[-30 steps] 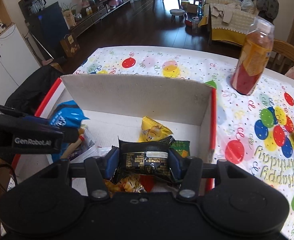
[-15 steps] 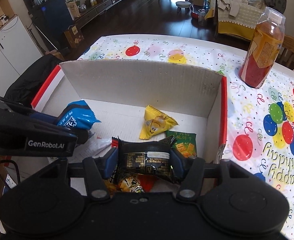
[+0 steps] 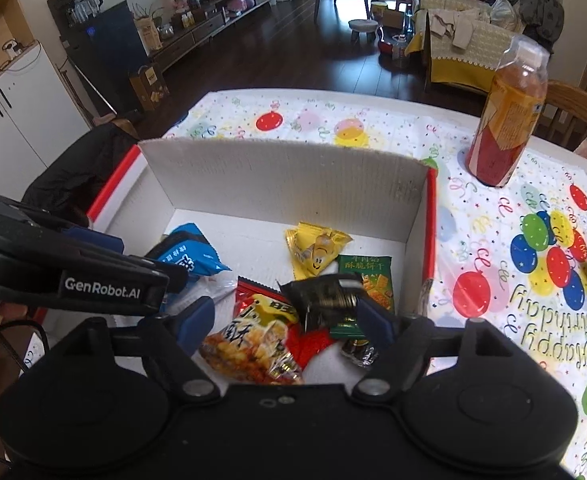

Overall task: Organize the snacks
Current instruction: 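Carry the black and blue packets into the box and open both grippers, then move both grippers back toward the brown Oreo packet and clear candy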

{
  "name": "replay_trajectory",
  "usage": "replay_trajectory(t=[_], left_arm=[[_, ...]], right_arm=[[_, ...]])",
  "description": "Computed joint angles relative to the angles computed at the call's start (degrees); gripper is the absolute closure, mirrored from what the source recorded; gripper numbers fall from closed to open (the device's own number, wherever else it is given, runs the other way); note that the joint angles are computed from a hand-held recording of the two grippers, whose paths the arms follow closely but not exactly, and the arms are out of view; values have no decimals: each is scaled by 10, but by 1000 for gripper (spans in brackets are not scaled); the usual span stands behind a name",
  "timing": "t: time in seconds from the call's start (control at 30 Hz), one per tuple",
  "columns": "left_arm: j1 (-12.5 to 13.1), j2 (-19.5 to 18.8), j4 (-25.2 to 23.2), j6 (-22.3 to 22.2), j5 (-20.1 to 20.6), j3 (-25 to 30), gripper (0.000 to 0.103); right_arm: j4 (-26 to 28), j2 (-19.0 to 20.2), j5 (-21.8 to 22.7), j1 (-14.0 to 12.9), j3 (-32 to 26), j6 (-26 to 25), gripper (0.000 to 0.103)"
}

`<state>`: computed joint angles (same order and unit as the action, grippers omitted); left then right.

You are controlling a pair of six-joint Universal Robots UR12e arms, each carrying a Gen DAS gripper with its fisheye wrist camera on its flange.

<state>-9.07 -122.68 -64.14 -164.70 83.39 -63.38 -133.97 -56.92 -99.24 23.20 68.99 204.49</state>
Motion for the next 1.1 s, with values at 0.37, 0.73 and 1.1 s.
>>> replay_trajectory(t=[0.37, 0.73, 1.1], left_arm=[[7, 35, 39, -3, -21, -38, 36], [12, 78, 91, 5, -61, -90, 26], [8, 116, 147, 6, -98, -143, 13]], right_arm=[[-31, -29, -27, 8, 30, 19, 12], [-69, -64, -42, 19, 71, 29, 1], [-118, -111, -51, 25, 132, 44, 0]])
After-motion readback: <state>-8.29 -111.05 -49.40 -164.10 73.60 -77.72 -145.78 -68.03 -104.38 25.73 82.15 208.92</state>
